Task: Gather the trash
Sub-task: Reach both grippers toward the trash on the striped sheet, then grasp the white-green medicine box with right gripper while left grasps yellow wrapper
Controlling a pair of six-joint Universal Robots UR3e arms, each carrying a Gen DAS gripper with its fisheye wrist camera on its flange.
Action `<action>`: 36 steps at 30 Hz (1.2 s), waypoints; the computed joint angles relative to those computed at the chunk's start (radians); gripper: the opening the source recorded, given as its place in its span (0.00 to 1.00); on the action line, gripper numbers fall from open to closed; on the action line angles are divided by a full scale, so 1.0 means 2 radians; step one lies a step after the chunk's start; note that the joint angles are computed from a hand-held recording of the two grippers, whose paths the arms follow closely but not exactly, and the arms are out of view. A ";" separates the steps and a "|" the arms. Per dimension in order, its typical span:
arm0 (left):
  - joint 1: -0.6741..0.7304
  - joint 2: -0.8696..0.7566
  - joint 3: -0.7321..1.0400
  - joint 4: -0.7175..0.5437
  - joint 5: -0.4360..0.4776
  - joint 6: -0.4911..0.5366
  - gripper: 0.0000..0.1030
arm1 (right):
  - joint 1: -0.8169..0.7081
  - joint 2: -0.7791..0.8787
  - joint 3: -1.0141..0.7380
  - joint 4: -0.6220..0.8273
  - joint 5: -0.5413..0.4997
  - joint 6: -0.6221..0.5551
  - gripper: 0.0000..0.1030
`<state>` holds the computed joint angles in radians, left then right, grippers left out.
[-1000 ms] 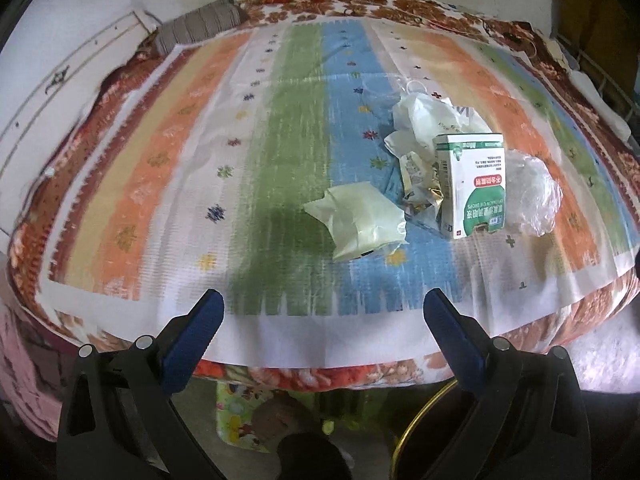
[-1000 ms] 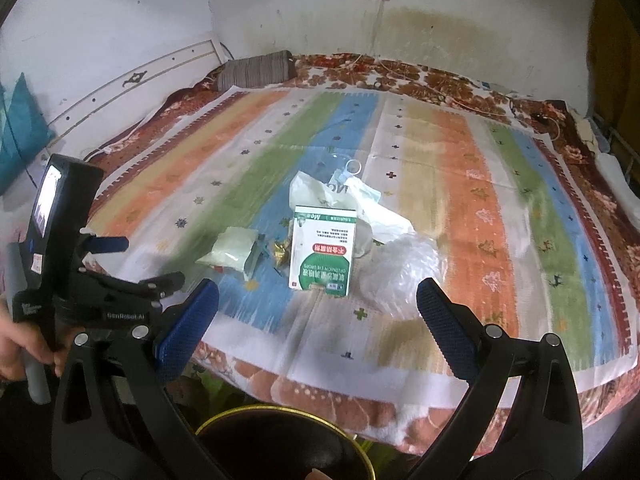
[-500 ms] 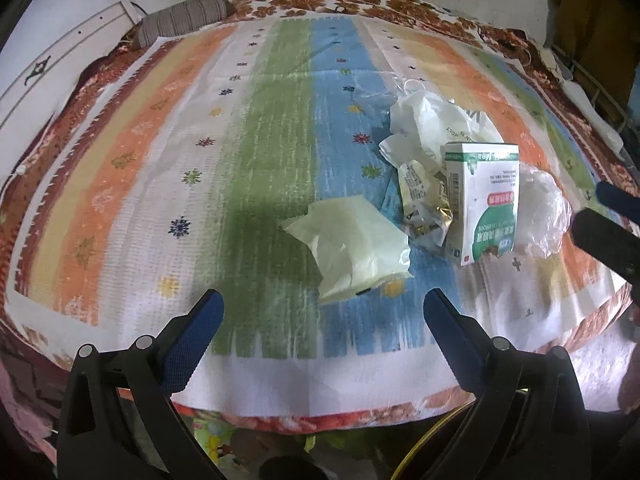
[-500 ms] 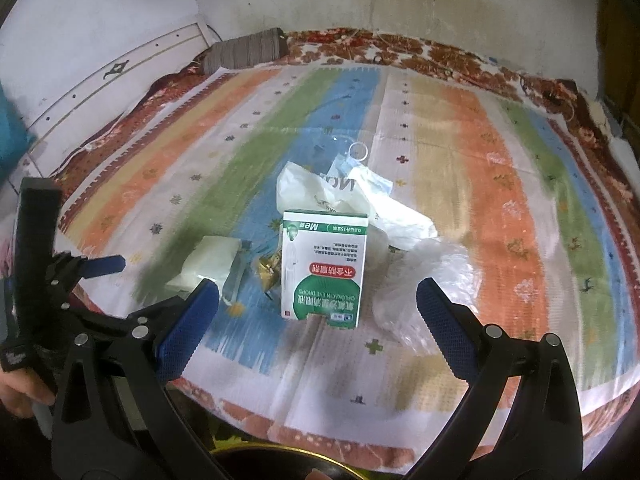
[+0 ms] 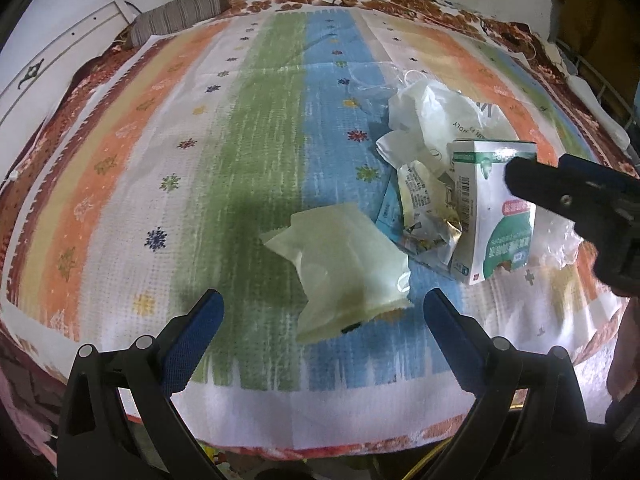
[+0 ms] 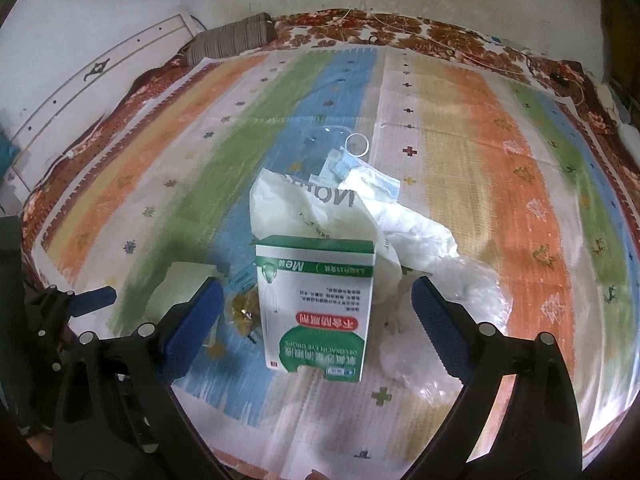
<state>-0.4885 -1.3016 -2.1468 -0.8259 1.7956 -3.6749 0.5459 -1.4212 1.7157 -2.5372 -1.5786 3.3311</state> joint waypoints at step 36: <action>0.036 -0.003 0.009 -0.006 -0.030 0.022 0.43 | 0.047 0.079 -0.103 0.049 -0.071 0.024 0.68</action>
<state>-0.4172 -1.3075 -2.1279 -0.8371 1.7358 -3.6313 0.6399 -1.2631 1.5102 -2.4387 -1.7211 3.3795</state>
